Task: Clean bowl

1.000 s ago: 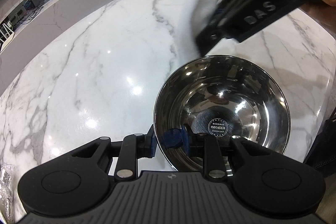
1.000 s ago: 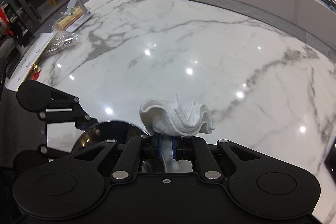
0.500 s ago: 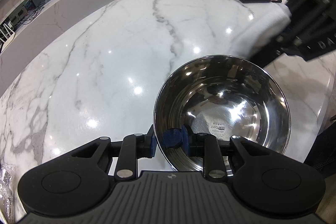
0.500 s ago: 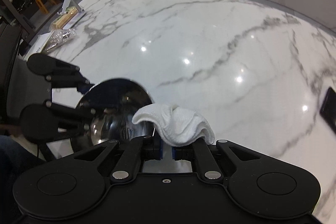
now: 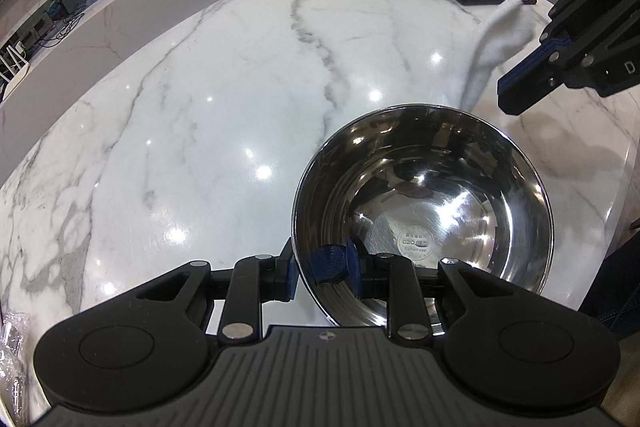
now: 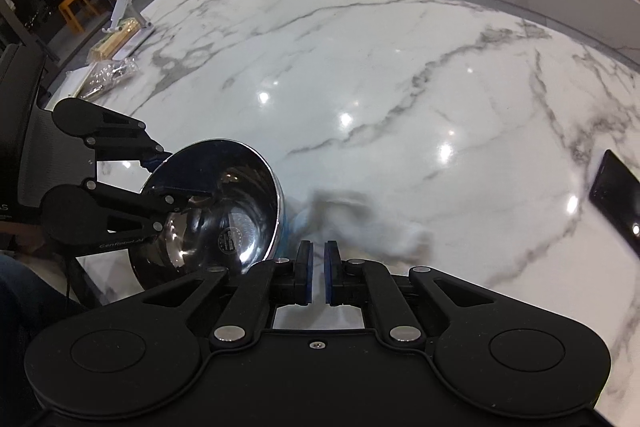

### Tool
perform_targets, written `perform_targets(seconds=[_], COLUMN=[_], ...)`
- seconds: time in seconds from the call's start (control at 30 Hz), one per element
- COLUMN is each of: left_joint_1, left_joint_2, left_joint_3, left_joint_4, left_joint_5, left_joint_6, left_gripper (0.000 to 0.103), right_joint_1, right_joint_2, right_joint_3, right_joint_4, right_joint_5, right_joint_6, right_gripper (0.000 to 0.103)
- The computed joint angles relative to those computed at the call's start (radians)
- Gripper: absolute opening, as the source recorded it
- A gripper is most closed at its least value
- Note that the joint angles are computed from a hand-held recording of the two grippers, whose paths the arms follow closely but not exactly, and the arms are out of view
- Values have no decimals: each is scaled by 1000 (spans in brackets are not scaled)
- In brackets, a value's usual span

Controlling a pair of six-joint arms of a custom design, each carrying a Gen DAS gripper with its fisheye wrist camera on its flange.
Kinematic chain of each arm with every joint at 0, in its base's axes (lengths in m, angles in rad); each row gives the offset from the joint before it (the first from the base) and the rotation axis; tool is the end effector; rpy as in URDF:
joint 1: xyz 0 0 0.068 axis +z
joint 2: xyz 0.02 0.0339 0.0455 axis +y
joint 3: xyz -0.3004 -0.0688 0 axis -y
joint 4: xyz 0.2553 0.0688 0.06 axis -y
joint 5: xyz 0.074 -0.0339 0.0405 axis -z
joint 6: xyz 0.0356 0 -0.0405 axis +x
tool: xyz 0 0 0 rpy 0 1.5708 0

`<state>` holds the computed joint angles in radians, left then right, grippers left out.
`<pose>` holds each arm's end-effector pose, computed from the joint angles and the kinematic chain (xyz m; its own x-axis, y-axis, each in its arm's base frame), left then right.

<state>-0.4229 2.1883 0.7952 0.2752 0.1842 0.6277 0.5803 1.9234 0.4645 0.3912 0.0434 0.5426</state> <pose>0.3127 -0.1479 0.0197 -0.3838 0.8059 -0.4509 0.8673 0.4822 0.1237 0.2222 0.1438 0.0524 -0.9013 0.0260 -0.4325 -0.0758 0.9734 0.2164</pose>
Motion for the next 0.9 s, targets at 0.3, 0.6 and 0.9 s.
perform_targets(seconds=[0.3,0.6,0.9], left_joint_1=[-2,-1,-1], left_joint_2=[-5,-6,-3], left_joint_3=[-8,-8,-5], left_joint_4=[3,1,0], left_joint_5=[-1,3,5], left_joint_6=[-2,0,-1], left_gripper=[23,23,23], right_joint_1=[38,-81,-123], right_joint_2=[54,182,262], right_joint_3=[107,231,263], right_joint_4=[-130,-175,-163], right_joint_5=[153,112,53], right_joint_6=[-196,-390,-355], right_gripper=[46,45,12])
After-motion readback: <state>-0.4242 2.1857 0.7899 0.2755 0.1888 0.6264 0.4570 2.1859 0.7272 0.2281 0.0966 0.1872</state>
